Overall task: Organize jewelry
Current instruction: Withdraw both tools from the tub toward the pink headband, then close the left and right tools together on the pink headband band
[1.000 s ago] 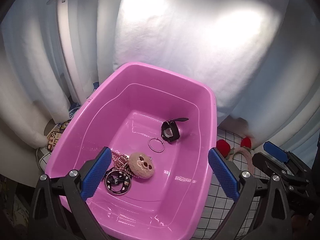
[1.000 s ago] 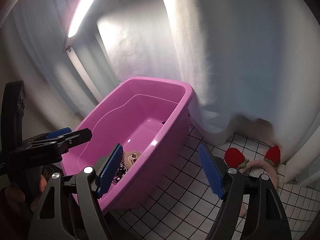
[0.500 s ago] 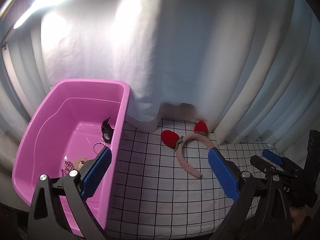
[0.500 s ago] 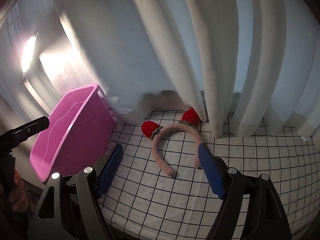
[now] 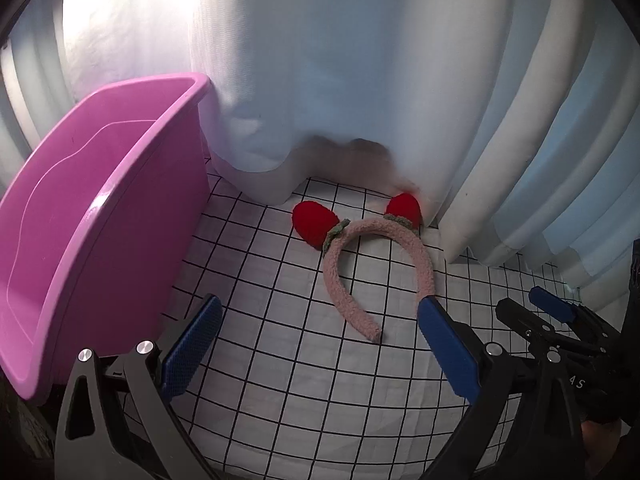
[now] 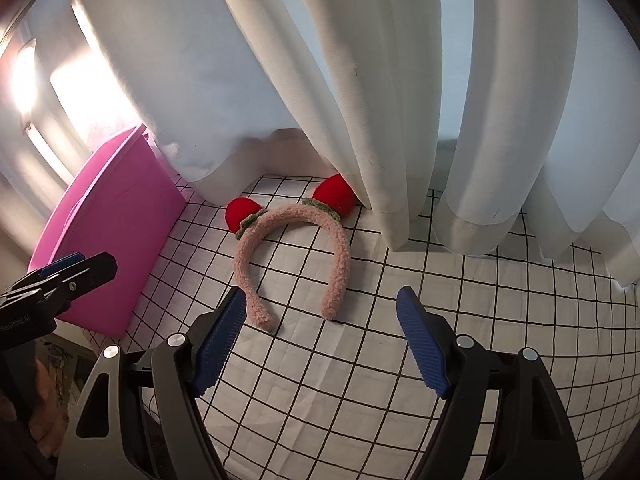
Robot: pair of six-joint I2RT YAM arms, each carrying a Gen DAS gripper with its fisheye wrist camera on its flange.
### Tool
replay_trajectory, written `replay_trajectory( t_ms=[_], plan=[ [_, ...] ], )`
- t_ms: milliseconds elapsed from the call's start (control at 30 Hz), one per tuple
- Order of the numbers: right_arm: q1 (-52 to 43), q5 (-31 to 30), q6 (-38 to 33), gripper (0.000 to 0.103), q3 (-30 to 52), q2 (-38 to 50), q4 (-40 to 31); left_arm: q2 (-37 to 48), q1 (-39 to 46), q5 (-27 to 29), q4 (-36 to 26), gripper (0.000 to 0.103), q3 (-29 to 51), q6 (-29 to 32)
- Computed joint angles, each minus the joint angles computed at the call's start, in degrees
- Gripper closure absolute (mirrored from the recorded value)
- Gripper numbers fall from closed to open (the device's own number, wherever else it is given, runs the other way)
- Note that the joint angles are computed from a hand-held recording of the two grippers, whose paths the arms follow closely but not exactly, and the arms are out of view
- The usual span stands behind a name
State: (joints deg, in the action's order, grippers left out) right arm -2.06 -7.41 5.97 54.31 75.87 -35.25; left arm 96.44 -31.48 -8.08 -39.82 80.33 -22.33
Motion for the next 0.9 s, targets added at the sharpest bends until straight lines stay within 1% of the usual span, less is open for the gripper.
replay_trajectory(
  t_ms=[67, 100, 133, 167, 300, 467, 633, 733, 800, 900],
  plan=[
    [-0.68, -0.71, -1.42, 0.029, -1.1, 3.06, 3.77, 2.54, -0.28, -1.2, 2.87, 0.007, -0.83, -2.01],
    [-0.84, -0.48, -1.8, 0.029, -1.62, 4.69, 5.73, 3.57, -0.33, -1.56, 5.48, 0.007, -1.91, -2.98],
    [-1.04, -0.49, -2.05, 0.029, -1.97, 6.39, 7.52, 5.25, -0.7, -3.19, 7.16, 0.007, -2.14, -3.91],
    [-1.27, -0.75, -2.26, 0.029, -2.0, 8.35, 9.03, 7.48, -0.93, -4.81, 7.56, 0.007, -1.4, -4.66],
    [-1.77, -1.31, -3.09, 0.029, -1.8, 15.54, 14.98, 14.29, -0.44, -5.57, 11.58, 0.007, -0.36, -6.17],
    [-0.51, 0.46, -4.89, 0.029, -0.67, 23.07, 21.02, 20.96, 0.12, -5.97, 13.74, 0.007, 1.91, -7.5],
    [0.57, 3.7, -6.33, 0.029, -1.38, 26.89, 26.39, 24.55, 0.26, -7.82, 16.36, 0.007, 2.57, -8.26],
    [0.23, 4.02, -5.77, 0.029, -1.29, 28.48, 27.4, 26.5, 0.32, -8.82, 16.63, 0.007, 3.58, -8.62],
    [0.3, 4.82, -5.9, 0.029, -1.48, 28.67, 28.4, 27.4, 0.62, -8.02, 16.97, 0.007, 4.0, -8.78],
    [1.11, 6.59, -6.67, 0.029, -0.86, 29.67, 28.81, 29.76, 0.81, -7.94, 15.36, 0.007, 6.19, -9.01]
  ],
)
